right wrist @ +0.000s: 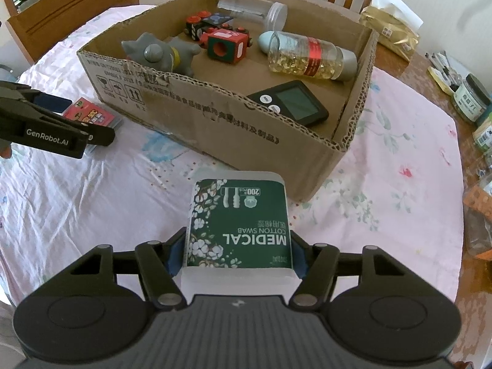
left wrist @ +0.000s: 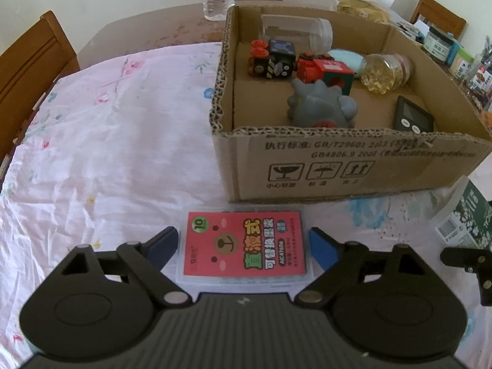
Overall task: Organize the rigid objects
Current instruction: 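Grasp the red card pack with left gripper while right gripper grasps the MEDICAL box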
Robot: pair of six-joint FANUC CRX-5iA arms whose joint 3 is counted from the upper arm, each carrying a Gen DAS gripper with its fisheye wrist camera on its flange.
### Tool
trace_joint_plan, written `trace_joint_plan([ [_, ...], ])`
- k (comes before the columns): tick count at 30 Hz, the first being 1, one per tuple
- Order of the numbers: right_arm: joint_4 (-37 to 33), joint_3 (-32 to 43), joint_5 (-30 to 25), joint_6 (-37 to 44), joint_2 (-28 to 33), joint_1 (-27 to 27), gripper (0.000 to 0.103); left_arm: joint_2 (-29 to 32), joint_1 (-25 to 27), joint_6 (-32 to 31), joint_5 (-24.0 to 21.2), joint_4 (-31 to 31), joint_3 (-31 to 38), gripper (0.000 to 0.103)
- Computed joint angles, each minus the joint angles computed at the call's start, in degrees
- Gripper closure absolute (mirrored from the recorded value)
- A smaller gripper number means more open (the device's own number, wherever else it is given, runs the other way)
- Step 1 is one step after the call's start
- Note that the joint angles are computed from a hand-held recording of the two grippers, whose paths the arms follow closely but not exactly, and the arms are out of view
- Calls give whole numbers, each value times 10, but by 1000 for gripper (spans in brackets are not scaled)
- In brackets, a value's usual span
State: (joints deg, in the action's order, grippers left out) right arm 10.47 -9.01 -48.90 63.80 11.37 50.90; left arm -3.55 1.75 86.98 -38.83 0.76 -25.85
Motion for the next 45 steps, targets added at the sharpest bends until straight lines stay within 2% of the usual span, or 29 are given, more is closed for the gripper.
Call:
trace_joint_plan([
  [10,-7,8,-4,13,3,-1,33,-1,8,-46,-12,19,-3,12],
  [22,-11,11,-7,9,7,2,33,-7,18,-93,18,59,-26,12],
  [28,-2,1,-1,-4,1,7,33,-9,26,-133,6,93,-30,13],
  [38,10,-18,14,-5,-38,14,33,-53,28,-199,-38,112,-30,13],
  [45,24,-25,14,-9,-46,19,33,-77,31,-229,-40,131,-39,13],
])
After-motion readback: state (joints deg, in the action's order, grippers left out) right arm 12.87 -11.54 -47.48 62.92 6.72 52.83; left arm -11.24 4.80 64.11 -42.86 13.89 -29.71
